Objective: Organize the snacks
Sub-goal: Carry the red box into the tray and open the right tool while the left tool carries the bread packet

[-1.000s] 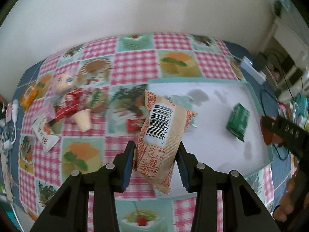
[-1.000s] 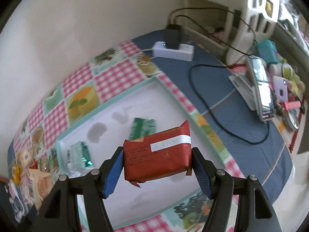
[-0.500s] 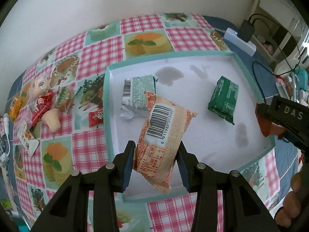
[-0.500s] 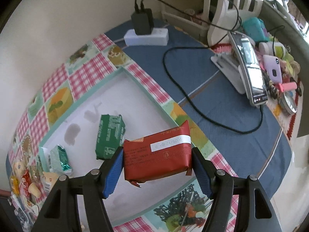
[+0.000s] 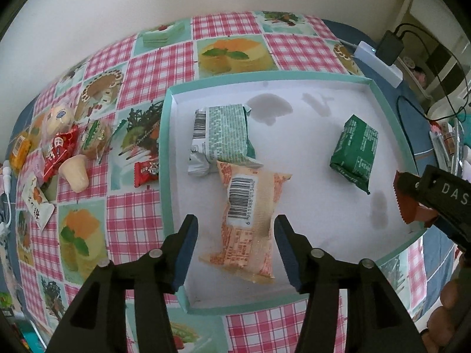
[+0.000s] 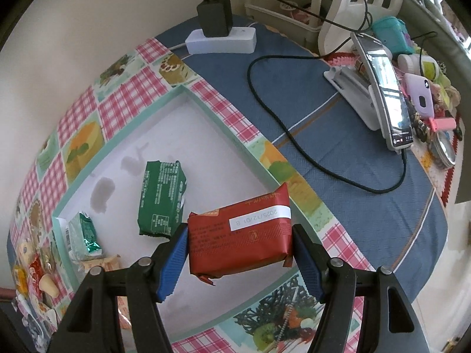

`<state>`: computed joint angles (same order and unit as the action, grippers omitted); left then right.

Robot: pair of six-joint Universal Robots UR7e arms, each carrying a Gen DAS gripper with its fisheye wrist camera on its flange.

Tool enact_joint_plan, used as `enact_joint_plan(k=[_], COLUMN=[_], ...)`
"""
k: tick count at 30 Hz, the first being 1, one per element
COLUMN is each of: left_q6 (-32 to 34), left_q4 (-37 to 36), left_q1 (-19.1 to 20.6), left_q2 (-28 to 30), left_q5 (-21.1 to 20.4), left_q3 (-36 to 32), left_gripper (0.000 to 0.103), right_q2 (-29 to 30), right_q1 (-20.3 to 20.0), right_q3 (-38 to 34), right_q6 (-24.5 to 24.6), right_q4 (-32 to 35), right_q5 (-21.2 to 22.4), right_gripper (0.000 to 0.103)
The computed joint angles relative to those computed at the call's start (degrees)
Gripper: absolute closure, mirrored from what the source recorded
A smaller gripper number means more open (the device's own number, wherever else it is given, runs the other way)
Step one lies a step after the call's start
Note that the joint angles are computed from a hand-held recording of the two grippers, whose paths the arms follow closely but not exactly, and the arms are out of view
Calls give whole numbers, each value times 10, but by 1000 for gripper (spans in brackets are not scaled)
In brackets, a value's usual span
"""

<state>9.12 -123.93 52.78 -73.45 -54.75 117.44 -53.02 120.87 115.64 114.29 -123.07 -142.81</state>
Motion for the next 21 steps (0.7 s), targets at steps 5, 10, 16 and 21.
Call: enact_joint_plan(k=[5, 10, 16, 21], left_q6=[-4, -28, -74, -97], left_q4=[-4, -3, -2, -18], left_q1=[1, 11, 40, 66], left_q2=[-3, 4, 14, 16], left_q5=[-1, 11, 29, 58], left_q3=[-5, -28, -73, -105], left_gripper=[30, 30, 20, 20], right_q2=[1, 4, 16, 37], right_q1=[-3, -6, -2, 5], right_q3=[-1, -2, -16, -52], right_q6=[-2, -16, -42, -49], right_q4=[1, -8, -13, 22], right_q5=[6, 7, -6, -13], right_gripper=[31, 28, 21, 21])
